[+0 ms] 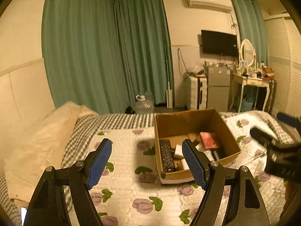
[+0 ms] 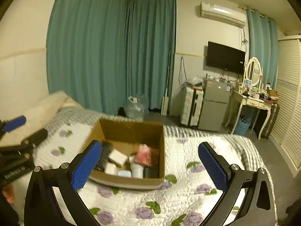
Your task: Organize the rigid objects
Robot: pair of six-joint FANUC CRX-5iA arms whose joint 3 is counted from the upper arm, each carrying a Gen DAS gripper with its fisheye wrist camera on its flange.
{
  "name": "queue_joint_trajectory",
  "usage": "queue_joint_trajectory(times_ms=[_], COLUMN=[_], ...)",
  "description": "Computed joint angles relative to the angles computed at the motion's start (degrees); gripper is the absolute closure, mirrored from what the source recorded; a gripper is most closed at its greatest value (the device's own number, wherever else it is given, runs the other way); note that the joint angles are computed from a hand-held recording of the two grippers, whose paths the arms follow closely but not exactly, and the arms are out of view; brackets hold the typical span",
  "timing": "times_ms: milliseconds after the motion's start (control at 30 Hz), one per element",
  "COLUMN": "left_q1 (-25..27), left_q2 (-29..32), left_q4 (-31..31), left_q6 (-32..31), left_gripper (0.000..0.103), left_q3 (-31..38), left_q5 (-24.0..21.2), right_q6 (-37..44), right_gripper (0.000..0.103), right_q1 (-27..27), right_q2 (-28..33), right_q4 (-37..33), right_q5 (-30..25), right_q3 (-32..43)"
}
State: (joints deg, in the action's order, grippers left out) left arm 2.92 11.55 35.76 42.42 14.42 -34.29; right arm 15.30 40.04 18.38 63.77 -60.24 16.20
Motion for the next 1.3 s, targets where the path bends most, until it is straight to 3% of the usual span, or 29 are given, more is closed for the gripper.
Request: queue_joint_trajectory(times_ms=[200,1300], left_q1=[0.07,-0.20], left_q2=[0.73,0.81], left_q4=[0.31,-0.55], left_q6=[0.28,1.64], left_gripper=[0.023,0.023], left_q3=[-0.62,-0.39], left_q5=[-1.20,-3.01], right_q6=[3.28,-1.32], right_gripper=[0.000,0.000], right_q1=[-0.87,-0.65], right_q2=[2.06,0.99], right_q4=[-6.40,-1.89], right_q5=[-0.02,-0.69], right_q3=[0.51,-1.12])
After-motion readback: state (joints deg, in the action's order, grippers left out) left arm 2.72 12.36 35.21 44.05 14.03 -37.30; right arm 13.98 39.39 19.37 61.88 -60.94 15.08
